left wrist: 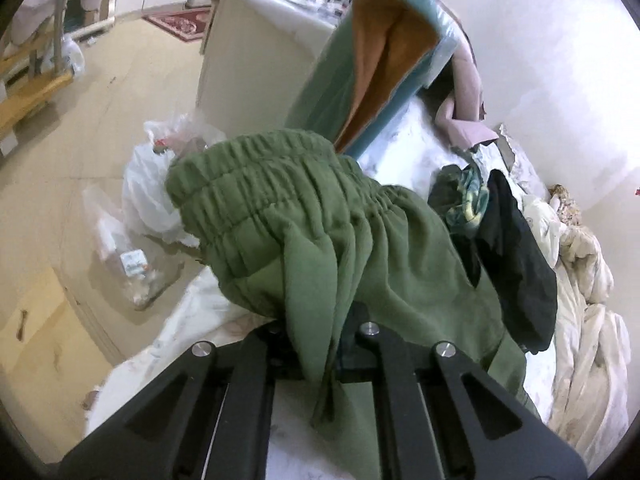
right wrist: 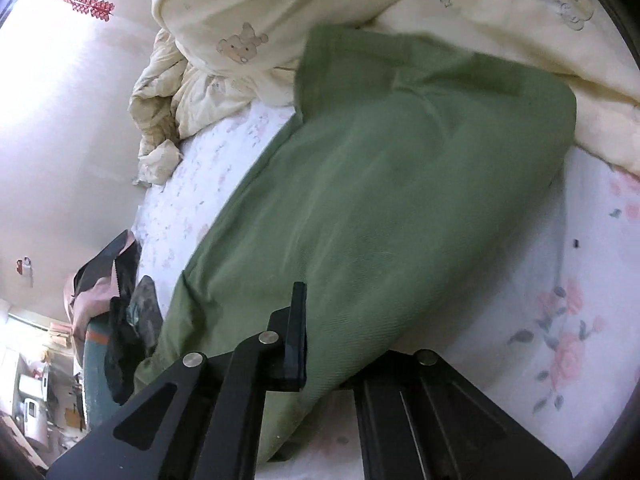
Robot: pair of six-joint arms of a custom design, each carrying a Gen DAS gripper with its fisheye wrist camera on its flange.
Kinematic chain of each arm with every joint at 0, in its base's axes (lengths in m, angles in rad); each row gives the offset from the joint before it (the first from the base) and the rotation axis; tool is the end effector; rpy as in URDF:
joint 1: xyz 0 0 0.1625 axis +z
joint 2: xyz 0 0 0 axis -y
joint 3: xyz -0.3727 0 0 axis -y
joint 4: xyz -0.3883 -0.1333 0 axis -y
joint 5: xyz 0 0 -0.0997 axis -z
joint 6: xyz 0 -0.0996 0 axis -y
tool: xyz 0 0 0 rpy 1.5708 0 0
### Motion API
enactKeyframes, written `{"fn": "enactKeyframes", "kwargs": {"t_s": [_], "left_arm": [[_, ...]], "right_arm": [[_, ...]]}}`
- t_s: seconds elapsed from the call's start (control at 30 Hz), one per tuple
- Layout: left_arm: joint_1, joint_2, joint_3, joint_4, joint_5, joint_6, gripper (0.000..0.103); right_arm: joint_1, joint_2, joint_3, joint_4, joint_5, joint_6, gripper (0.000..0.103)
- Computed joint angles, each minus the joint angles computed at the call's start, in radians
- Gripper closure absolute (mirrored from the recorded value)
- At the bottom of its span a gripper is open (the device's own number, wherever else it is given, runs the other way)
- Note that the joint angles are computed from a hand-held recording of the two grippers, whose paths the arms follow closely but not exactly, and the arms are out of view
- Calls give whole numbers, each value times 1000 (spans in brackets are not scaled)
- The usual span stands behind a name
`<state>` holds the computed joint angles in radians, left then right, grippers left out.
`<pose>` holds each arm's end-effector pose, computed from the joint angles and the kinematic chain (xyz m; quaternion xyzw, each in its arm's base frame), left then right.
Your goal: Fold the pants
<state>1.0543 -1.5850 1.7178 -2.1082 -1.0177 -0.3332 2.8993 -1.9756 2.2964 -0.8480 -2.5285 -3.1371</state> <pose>-0.0878 -0.5304 0.4451 0.0316 0.9435 -0.2864 0.1640 0.2283 -0.0030 0.2676 -0.4657 -0.6541 0.5875 0.1008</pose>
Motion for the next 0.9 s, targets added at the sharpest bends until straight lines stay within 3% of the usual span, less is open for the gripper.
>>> {"fn": "enactKeyframes", "kwargs": {"t_s": [0.1, 0.3, 0.53, 0.63, 0.77, 0.8, 0.87, 0.9], "left_arm": [[-5, -39, -15, 61, 9, -17, 99], [7, -183, -25, 251, 32, -41, 99], [26, -397, -41, 524, 94, -47, 99], [72, -421, -74, 617, 106, -110, 99], [36, -452, -46, 728, 188, -193, 96], [30, -455, -37, 723, 208, -203, 93], [25, -433, -43, 775, 242, -236, 89], [23, -424, -53, 825, 263, -267, 81]], "right_arm": [[22, 37, -30, -18, 32, -5, 102], [63, 90, -37, -161, 147, -92, 102], [161, 272, -88, -326, 313, -43, 102], [163, 328, -116, -365, 347, -69, 102], [138, 314, -104, -395, 385, -122, 99], [139, 306, -94, -403, 385, -121, 94], [136, 303, -96, -402, 439, -107, 73], [145, 320, -111, -386, 463, -96, 55]]}}
